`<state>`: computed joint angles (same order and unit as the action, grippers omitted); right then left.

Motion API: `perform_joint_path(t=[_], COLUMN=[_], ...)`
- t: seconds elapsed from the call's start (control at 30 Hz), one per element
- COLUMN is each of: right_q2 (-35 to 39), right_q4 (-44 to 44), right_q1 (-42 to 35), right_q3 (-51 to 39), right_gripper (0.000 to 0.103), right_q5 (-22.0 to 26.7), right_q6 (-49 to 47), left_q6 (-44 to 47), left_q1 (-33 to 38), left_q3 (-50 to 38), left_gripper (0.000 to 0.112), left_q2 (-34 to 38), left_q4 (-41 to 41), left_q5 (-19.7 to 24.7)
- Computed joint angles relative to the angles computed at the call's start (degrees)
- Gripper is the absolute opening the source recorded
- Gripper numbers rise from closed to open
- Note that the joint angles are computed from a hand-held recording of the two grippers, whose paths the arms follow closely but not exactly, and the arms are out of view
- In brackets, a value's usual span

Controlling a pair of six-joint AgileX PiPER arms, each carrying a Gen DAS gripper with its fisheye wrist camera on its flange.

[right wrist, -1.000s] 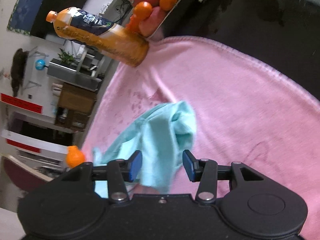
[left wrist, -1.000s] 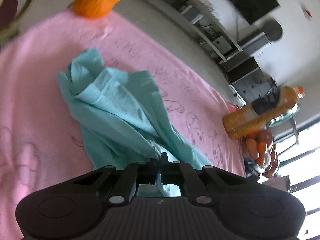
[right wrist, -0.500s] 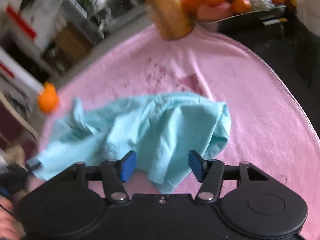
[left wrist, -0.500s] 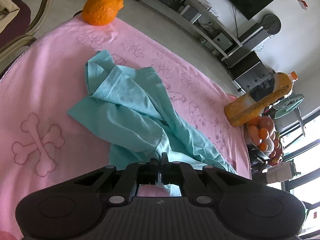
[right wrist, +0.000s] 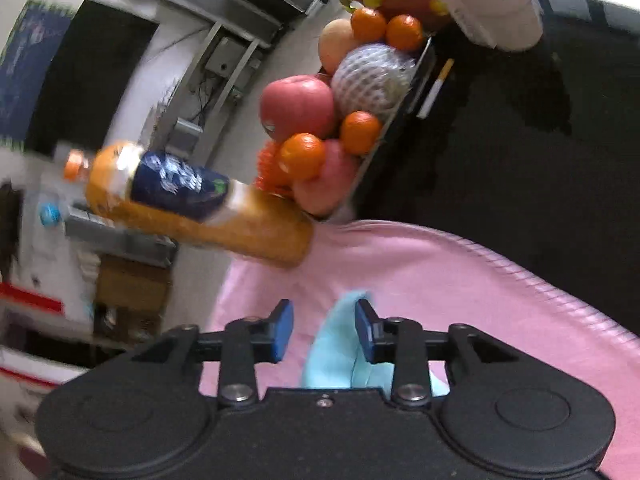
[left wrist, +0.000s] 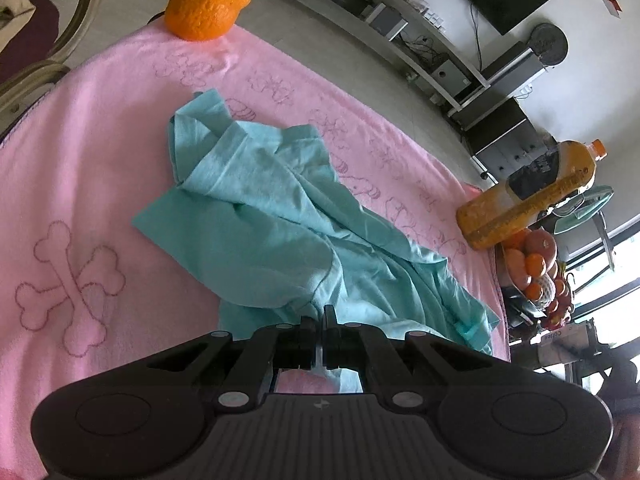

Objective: Fold clothes

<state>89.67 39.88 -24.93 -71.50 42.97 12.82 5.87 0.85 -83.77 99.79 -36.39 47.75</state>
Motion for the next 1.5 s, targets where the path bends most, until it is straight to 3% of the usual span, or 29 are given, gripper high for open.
perform_joint_path(t=[0.17,0.3,0.37,0.43,0.5,0.6,0.73,0.8,0.97,1.17,1.3,1.4,1.5], right_q2=[-2.61,-1.09,0.81,2.15,4.58,8.58,7.11,5.21,-0.6,-9.63,-19.73,-27.15,-28.39], right_q4=[6.0,16.44,26.43,37.81,48.48,51.88,48.55,45.06,31.14,19.23,23.99,27.05,21.56], right_q1=[-3.6,-3.79,-4.16,-5.3,-7.62,-11.05,-8.37,-5.21,0.45,2.23,-1.56,-4.27,-6.73], right_q3=[9.72,16.99,20.52,23.95,27.41,28.65,27.04,26.08,22.63,10.18,4.87,1.91,-4.74], right_gripper=[0.039,0.039,0.038,0.04,0.04,0.039,0.032,0.005,0.002,0.002,0.002,0.002,0.002], right_q5=[6.39,2.53,-1.13,-1.19,3.3,12.89,8.83,3.34,-5.74,0.97,4.93,5.48,14.68], right_q6=[-19.19,-32.32,-43.78,-55.23,-66.26,-71.56,-68.89,-65.56,-42.68,-18.38,-14.85,-11.95,-2.52], left_q6=[-0.21,-0.04,-0.01,0.5,0.94,1.79,2.03,0.91,-0.7,-1.51,3.4,4.6,5.61], left_q1=[-0.6,-0.76,-0.91,-0.57,-0.13,0.3,0.69,0.59,0.41,3.74,11.07,17.52,26.54], left_q3=[0.9,2.11,2.4,2.79,3.1,3.54,3.6,3.16,1.42,-3.15,-4.57,-6.22,-9.68], left_gripper=[0.0,0.0,0.0,0.0,0.0,0.0,0.0,0.0,0.0,0.0,0.0,0.0,0.0], left_q2=[-0.02,-0.09,-0.05,0.18,0.53,1.06,2.32,2.71,-0.03,-9.84,-19.97,-25.42,-28.77], left_q4=[0.35,-0.54,-0.48,-1.7,-2.87,-4.02,-5.61,-5.09,-3.58,-6.05,-16.14,-21.7,-28.83], left_q5=[-0.78,-1.67,-2.19,-2.48,-2.78,-3.18,-3.17,-3.15,-3.19,-1.91,-0.29,3.23,9.88])
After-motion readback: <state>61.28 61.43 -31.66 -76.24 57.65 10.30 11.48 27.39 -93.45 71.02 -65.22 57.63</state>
